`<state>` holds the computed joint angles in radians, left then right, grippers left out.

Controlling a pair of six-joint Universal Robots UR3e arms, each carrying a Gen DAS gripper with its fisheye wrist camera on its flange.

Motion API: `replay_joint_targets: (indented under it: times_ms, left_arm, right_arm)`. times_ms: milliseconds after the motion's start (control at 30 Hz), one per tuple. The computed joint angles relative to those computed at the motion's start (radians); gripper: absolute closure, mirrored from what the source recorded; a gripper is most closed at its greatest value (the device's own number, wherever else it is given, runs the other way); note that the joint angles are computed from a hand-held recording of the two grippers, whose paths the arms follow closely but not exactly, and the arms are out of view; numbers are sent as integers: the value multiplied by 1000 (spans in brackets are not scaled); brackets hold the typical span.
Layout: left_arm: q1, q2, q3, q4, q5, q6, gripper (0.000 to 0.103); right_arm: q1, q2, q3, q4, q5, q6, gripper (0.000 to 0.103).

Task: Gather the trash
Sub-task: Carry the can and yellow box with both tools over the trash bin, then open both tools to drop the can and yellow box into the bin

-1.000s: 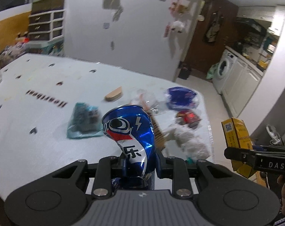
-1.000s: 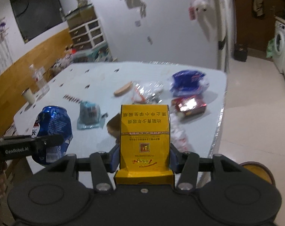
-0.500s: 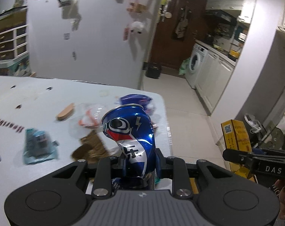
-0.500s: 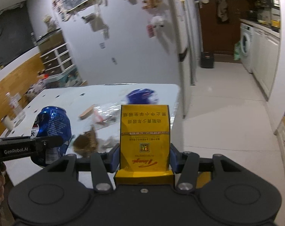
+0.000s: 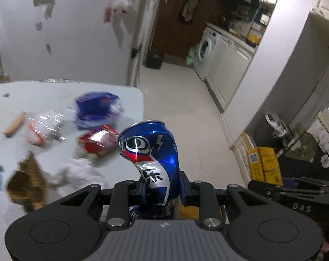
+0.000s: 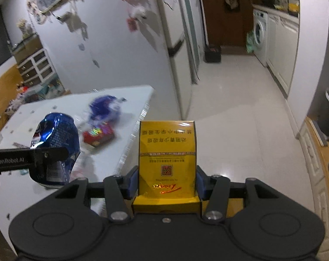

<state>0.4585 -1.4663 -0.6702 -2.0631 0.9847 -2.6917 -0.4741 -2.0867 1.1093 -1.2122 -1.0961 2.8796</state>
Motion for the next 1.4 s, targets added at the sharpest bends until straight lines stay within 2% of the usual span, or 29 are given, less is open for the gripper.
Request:
replay_joint_targets:
  times_ms: [200, 433, 567, 833, 1033, 1200, 1267, 1300, 1400]
  left_arm:
    - [-226, -107, -105, 180, 96, -143, 75]
    - [-394, -268, -149, 273, 145, -212, 75]
    - [-459, -355, -169, 312, 165, -251, 75]
    - [-526, -485, -207, 387, 187, -346, 74]
    - [-535, -527, -276, 466, 206, -373, 74]
    - [-557, -582, -258, 487, 224, -379, 74]
    - [-563, -603, -241, 484, 232, -376, 74]
    - [-567, -613, -234, 485, 234, -378, 74]
    - [-573, -634, -229, 491, 243, -376, 74]
  right_arm:
    - [-145, -54, 172, 38, 2, -135, 50]
    - [-154, -65, 417, -86, -77, -122, 50]
    - [-181, -59, 549, -152, -80, -92, 49]
    - [-148, 21, 743, -366, -137, 5, 49]
    - [-143, 122, 791, -457, -131, 36, 46]
    - [-139, 197, 813, -520, -128, 38, 45]
    - [-146, 218, 821, -533, -115, 47, 36]
    - [-147, 224, 825, -542, -115, 56, 28]
    - [-147, 229, 836, -558, -111, 59, 27]
